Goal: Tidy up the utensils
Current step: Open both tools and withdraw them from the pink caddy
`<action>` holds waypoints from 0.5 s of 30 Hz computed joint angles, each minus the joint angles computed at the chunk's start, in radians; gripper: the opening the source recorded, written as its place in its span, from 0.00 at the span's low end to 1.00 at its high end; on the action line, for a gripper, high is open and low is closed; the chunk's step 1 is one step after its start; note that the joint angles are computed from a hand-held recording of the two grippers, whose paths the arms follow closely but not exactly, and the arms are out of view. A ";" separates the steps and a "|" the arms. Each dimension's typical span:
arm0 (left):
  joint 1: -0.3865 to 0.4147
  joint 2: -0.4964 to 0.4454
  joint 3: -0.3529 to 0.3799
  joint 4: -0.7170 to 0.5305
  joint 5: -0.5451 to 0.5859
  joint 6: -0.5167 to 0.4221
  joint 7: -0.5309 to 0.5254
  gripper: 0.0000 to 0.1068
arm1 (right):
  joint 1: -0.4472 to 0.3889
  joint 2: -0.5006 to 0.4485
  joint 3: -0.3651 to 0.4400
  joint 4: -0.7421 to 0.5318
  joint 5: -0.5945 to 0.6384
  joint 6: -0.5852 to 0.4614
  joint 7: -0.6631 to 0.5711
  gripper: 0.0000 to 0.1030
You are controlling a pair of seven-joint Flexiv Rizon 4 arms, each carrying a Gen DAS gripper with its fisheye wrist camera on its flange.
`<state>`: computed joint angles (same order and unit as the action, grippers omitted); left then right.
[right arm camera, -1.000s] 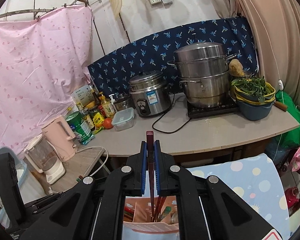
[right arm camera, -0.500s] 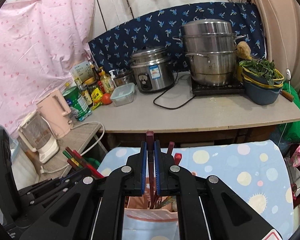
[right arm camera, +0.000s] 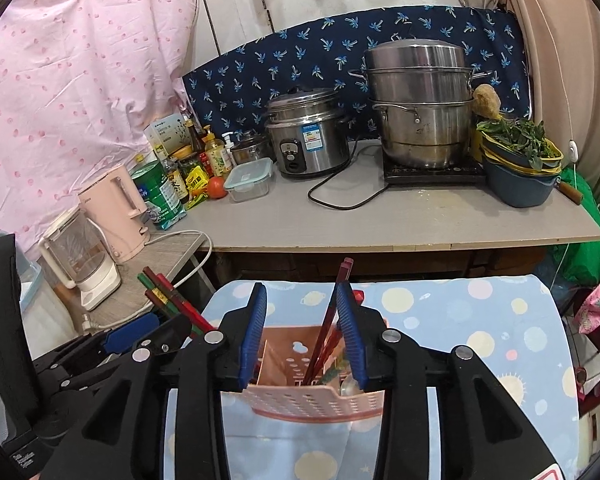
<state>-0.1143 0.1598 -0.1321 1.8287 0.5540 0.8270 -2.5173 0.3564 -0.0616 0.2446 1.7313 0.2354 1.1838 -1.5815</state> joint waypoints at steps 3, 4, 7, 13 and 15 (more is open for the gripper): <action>-0.003 0.015 -0.013 -0.001 0.014 -0.031 -0.009 0.36 | -0.002 0.031 0.000 0.036 -0.017 0.003 0.002 0.35; -0.005 0.021 -0.018 -0.001 0.020 -0.042 -0.013 0.36 | -0.003 0.042 0.000 0.045 -0.013 -0.001 -0.004 0.36; -0.010 0.040 -0.032 0.004 0.032 -0.069 -0.023 0.39 | -0.001 0.077 -0.004 0.086 -0.027 -0.006 0.002 0.38; -0.023 0.085 -0.063 0.033 0.038 -0.122 -0.047 0.46 | 0.003 0.156 -0.010 0.205 -0.099 0.012 0.045 0.39; -0.025 0.102 -0.079 0.043 0.045 -0.144 -0.061 0.47 | 0.008 0.181 -0.014 0.236 -0.100 0.007 0.043 0.39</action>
